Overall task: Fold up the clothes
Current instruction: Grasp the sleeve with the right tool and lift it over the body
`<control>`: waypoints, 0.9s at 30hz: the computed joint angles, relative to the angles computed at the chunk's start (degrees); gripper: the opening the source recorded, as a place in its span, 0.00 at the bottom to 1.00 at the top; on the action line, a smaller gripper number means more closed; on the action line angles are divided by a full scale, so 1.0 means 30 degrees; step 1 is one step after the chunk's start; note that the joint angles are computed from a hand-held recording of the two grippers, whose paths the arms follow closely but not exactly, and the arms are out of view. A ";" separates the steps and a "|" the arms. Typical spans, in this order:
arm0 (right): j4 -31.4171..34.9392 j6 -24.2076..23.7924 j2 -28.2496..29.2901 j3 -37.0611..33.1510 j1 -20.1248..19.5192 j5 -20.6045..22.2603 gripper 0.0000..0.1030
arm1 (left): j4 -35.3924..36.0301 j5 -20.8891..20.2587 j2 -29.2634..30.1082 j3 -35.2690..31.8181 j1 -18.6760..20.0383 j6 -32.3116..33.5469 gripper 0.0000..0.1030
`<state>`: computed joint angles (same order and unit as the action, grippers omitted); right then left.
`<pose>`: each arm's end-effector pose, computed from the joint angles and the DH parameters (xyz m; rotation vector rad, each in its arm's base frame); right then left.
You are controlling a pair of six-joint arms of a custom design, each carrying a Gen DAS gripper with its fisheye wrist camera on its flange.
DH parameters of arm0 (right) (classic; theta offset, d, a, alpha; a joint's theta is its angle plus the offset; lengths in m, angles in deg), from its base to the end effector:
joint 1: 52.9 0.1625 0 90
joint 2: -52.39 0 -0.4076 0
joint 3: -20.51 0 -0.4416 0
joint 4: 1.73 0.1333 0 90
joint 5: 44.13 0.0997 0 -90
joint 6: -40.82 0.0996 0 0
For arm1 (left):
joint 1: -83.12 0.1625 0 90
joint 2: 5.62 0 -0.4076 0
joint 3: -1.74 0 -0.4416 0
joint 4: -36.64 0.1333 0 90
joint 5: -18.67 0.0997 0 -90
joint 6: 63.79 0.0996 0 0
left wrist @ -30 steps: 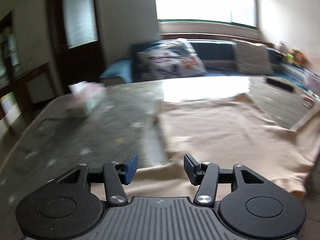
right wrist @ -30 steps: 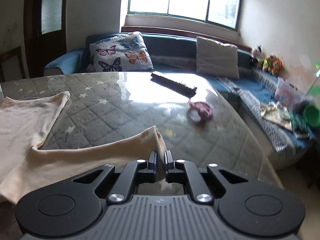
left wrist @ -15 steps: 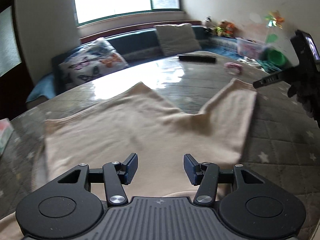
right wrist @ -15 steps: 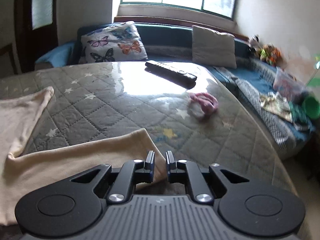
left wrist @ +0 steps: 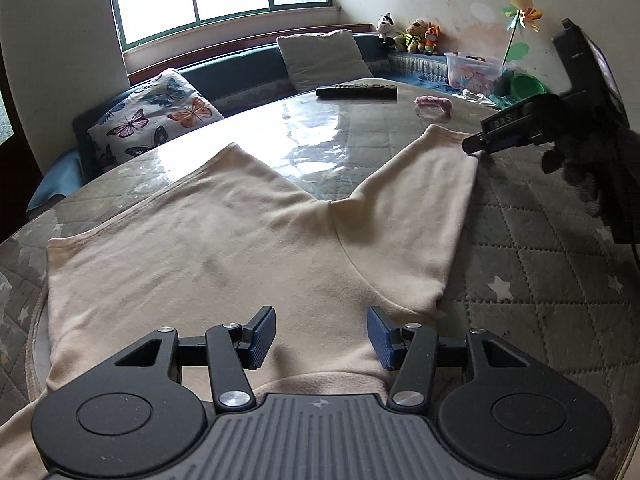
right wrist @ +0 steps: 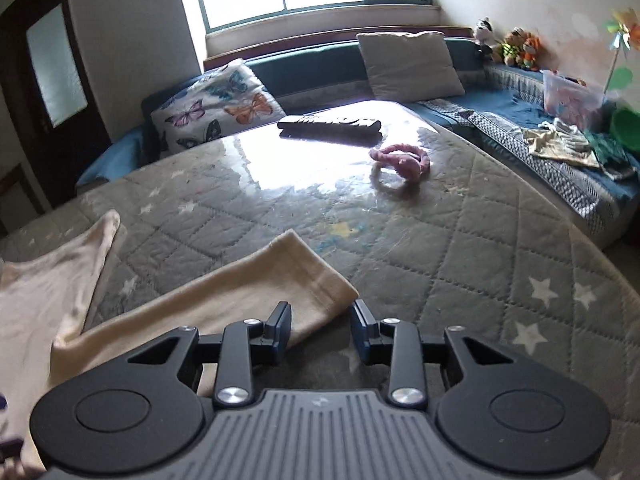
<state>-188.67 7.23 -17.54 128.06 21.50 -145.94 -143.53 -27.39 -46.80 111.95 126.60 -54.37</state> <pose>-0.0592 -0.6317 0.3118 0.2268 -2.3033 1.0969 -0.2842 -0.5485 -0.0124 0.9767 2.2288 -0.7407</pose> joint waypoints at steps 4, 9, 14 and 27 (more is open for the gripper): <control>-0.0799 -0.0339 0.0546 -0.0185 0.0157 -0.0263 0.20 | -0.0041 -0.0059 -0.0019 0.0025 0.0020 -0.0127 0.54; -0.1172 0.0000 0.0566 -0.0226 0.0095 0.0106 0.06 | -0.0198 -0.0112 -0.0261 0.0172 -0.0017 -0.0311 0.56; -0.1479 0.0041 0.0309 -0.0163 0.0107 0.0489 0.05 | -0.0790 -0.0312 -0.0217 0.0009 -0.0017 -0.0060 0.57; -0.0843 0.0208 -0.0791 0.0447 0.0632 0.1508 0.05 | -0.0916 -0.0618 -0.0201 0.0133 0.0073 0.0069 0.57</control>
<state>-191.20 7.85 -19.92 129.40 23.39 -141.42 -146.28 -29.24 -47.40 112.34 126.81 -54.16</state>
